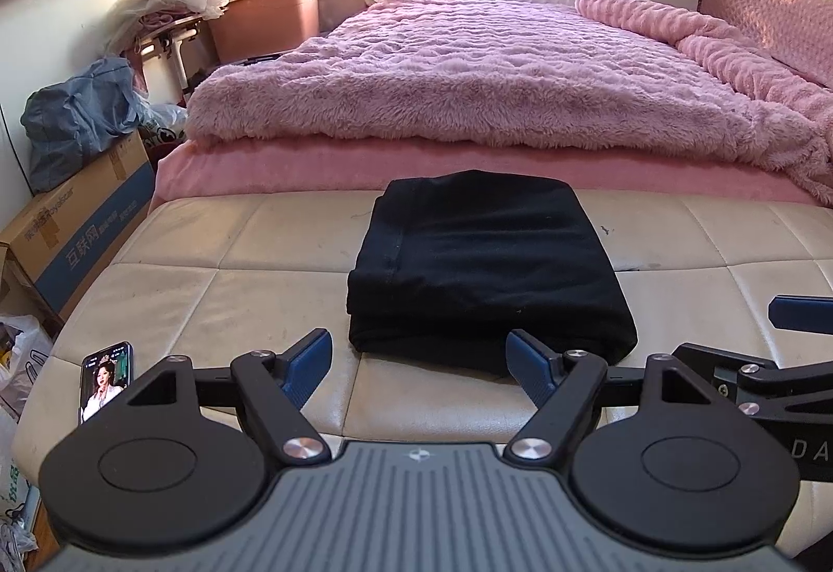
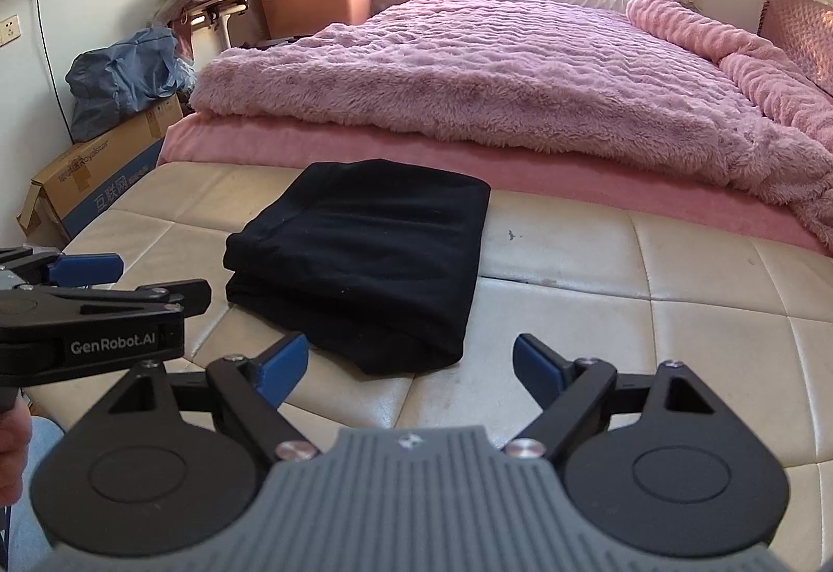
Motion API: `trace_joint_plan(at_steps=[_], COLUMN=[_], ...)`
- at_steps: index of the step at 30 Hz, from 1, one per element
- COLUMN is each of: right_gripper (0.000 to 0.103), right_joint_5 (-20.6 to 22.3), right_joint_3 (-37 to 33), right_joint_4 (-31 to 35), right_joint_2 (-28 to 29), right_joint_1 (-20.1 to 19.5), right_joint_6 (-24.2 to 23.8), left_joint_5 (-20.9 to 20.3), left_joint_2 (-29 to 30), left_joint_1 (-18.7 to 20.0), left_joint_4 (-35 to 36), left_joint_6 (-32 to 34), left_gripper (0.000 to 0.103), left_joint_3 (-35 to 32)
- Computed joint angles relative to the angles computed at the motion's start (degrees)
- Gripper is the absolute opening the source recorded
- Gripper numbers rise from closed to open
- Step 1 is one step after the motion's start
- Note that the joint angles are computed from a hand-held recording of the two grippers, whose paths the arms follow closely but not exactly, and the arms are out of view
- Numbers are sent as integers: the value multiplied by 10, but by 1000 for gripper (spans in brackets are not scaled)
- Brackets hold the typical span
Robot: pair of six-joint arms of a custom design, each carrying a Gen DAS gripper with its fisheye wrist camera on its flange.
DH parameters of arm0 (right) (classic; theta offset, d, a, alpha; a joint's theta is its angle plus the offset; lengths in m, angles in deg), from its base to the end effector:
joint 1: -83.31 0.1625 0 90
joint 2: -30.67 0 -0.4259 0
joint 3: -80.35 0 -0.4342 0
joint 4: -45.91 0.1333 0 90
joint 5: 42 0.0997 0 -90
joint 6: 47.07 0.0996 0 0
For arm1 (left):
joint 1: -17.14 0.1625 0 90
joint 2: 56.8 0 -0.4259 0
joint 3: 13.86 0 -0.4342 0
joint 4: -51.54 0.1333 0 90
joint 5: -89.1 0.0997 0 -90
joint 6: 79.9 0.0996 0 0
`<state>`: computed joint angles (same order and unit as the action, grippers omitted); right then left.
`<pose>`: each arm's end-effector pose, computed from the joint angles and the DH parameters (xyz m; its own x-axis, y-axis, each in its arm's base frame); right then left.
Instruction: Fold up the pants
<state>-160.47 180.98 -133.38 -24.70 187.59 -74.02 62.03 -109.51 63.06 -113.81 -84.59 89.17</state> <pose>0.2509 -0.6380 0.2109 -0.7519 -0.2228 0.6205 -0.5812 0.6683 -0.4642 -0.2891 -0.6176 0.1683 -0.6386 -0.0074 -0.7695 0.5801 0.6525 -0.4876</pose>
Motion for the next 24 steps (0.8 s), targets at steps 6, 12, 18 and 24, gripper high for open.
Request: trace_joint_plan(at_steps=[6, 12, 18, 24], right_gripper=[82, 82, 82, 82], right_joint_5=[3, 6, 9, 11], right_joint_3=[1, 4, 7, 8], right_joint_4=[0, -6, -7, -7], right_joint_2=[-2, -4, -7, -8], right_joint_1=[-1, -1, 0, 1], right_joint_6=[-3, -5, -4, -5], left_joint_5=[1, 1, 2, 3], left_joint_2=[2, 1, 2, 3], left_joint_1=[0, -1, -1, -2], left_joint_4=[-6, -10, -12, -14], left_joint_6=[8, 14, 17, 19], left_gripper=[89, 89, 89, 89], left_joint_3=[-2, -1, -1, -1])
